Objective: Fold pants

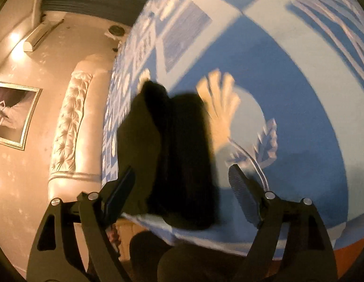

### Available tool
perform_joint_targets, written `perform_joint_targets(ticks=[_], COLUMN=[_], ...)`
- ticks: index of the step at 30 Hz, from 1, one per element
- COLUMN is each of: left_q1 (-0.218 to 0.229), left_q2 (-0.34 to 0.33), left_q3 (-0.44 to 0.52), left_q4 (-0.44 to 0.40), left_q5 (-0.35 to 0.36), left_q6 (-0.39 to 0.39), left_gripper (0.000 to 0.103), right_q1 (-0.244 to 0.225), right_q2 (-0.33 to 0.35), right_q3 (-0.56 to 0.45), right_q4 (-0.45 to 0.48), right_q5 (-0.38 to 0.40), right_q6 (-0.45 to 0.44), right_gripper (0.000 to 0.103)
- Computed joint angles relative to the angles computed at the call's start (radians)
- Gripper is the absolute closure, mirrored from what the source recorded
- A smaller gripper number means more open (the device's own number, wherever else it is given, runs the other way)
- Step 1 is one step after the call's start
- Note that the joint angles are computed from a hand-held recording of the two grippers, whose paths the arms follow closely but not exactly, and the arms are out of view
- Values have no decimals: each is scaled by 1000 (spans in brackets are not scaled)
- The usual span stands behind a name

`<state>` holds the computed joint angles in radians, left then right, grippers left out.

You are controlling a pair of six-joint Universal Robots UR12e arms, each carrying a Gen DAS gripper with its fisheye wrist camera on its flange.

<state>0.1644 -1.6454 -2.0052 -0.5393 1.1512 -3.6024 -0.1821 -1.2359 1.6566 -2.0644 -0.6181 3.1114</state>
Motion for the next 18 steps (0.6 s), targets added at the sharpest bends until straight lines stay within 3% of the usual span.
perform_joint_targets(ticks=[2,8,18], left_q1=[-2,-12,-17], left_q2=[-1,-2,-8], left_q3=[2,0,0], left_q4=[-3,6,20], left_q5=[-1,19,27], left_q6=[5,-3,1], left_gripper=[15,15,12], right_q1=[-2,-1,34], right_q2=[6,27,26], right_q3=[-5,-12,-29], right_q4=[92,302,270], right_q5=[19,196,127], right_q6=[-38,-186,-208], right_gripper=[21,13,12])
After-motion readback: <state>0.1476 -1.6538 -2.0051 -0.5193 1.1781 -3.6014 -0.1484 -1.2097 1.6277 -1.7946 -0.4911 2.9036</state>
